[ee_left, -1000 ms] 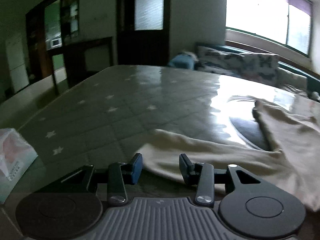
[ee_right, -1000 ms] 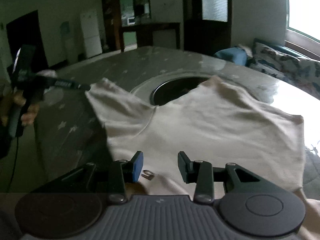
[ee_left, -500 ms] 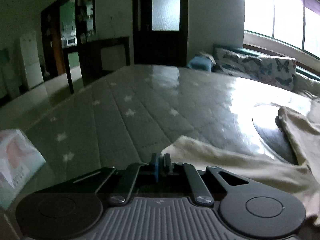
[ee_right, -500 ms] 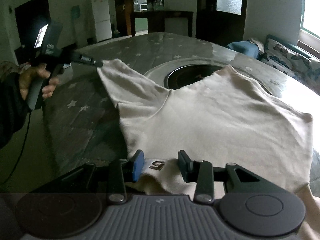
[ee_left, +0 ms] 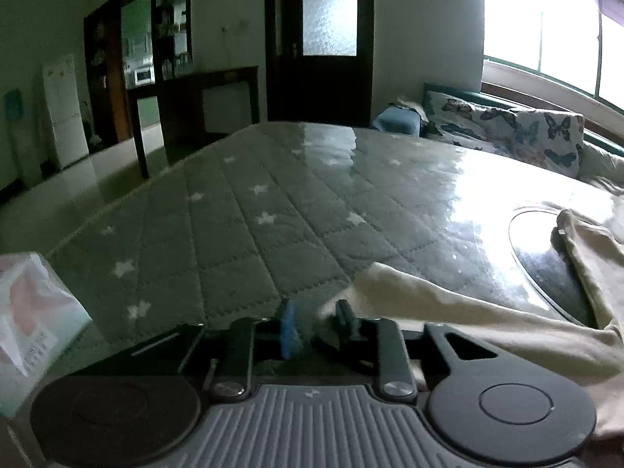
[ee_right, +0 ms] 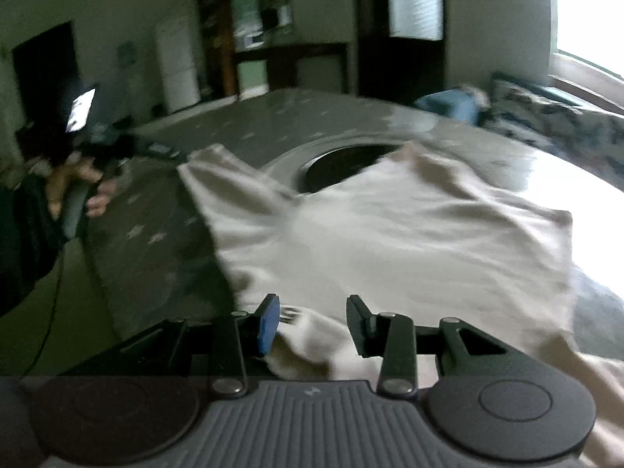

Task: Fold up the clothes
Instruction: 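Grasp the hem with the left gripper and shake the sweatshirt flat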

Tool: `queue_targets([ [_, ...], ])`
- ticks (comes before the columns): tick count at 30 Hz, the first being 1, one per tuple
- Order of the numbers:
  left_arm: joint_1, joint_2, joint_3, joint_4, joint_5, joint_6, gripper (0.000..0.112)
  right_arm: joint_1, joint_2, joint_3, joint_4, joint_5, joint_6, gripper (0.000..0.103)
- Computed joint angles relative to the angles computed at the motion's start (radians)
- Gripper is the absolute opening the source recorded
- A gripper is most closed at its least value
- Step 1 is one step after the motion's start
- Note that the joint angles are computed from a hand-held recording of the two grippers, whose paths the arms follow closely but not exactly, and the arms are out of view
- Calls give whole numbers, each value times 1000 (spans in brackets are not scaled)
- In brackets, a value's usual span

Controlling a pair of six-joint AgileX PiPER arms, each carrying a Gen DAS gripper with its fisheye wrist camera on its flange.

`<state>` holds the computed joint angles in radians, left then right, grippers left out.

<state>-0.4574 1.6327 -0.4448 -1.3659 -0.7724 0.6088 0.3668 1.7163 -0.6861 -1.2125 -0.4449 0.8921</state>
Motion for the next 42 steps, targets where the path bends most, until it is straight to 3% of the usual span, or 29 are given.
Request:
queue_targets([
  [10,-122,-77,-41,-56,-3,93,34,-223,-16,87,282,24,-201,38],
  [18,-276,-19,-190,56,144,111,37,-323,-20,177,391,-30,-316,38],
  [21,-318,24,-259,126,195,96,38,-356,-35,193,369,-44,-281,38],
  [23,-348,64,-310,146,222,108,44,-364,-30,196,372,-45,-290,38],
  [28,-404,155,-414,164,287,145,44,-414,-63,204,395,-57,-283,38],
  [37,-460,248,-536,144,368,240,46,-566,32,99,713,2,-347,37],
  [42,-480,267,-568,118,391,296,46,-594,100,39,776,18,-307,37],
])
